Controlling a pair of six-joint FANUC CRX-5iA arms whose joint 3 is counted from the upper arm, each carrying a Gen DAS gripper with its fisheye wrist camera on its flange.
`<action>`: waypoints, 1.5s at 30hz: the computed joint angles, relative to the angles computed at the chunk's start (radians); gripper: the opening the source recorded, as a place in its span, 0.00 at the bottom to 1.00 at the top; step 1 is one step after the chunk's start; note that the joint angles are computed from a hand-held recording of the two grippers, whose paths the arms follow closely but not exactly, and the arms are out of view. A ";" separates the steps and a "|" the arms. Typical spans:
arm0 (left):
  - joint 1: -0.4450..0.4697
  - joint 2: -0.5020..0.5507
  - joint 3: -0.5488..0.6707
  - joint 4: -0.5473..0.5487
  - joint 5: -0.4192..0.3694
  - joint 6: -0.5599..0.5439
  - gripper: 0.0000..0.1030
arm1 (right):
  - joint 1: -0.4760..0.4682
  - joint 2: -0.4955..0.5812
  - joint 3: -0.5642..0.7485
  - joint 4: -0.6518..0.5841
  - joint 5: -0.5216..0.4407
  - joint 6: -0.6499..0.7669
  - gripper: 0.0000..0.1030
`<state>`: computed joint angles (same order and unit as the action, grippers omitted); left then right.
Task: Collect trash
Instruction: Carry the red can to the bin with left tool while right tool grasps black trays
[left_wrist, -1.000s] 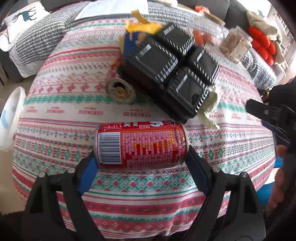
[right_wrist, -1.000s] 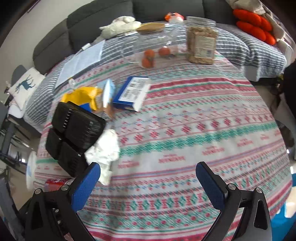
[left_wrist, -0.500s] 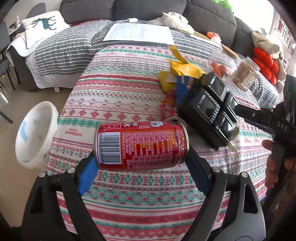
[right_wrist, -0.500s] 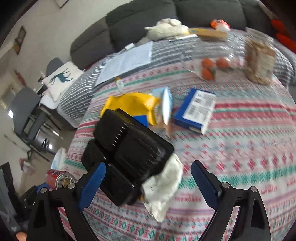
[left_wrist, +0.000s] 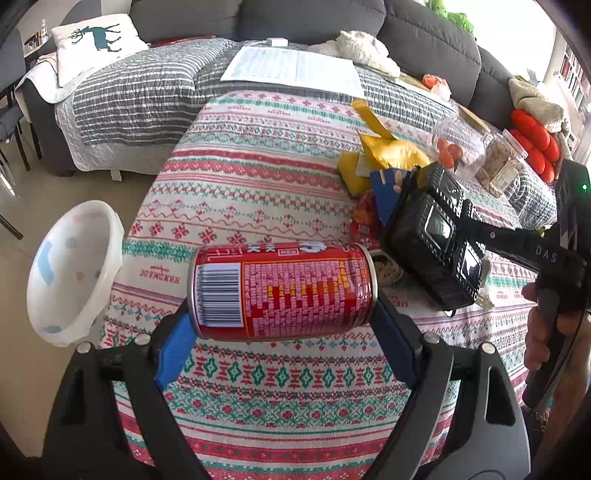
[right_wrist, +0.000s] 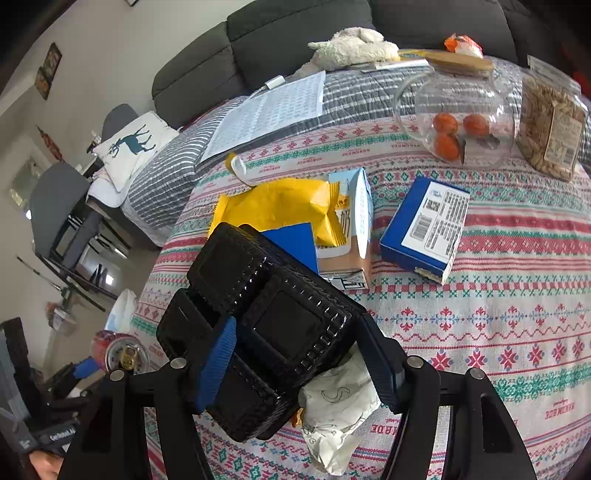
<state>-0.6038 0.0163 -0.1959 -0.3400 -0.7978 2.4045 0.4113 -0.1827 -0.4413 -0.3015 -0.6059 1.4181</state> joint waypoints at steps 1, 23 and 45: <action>0.001 -0.004 -0.002 0.000 0.002 0.002 0.85 | 0.000 -0.006 0.001 -0.006 -0.004 0.010 0.52; 0.192 -0.131 -0.051 -0.128 -0.170 -0.031 0.85 | 0.170 -0.088 -0.030 0.146 0.071 -0.156 0.52; 0.528 -0.074 -0.247 0.164 -0.027 -0.310 0.85 | 0.356 0.122 0.024 0.314 0.127 -0.333 0.52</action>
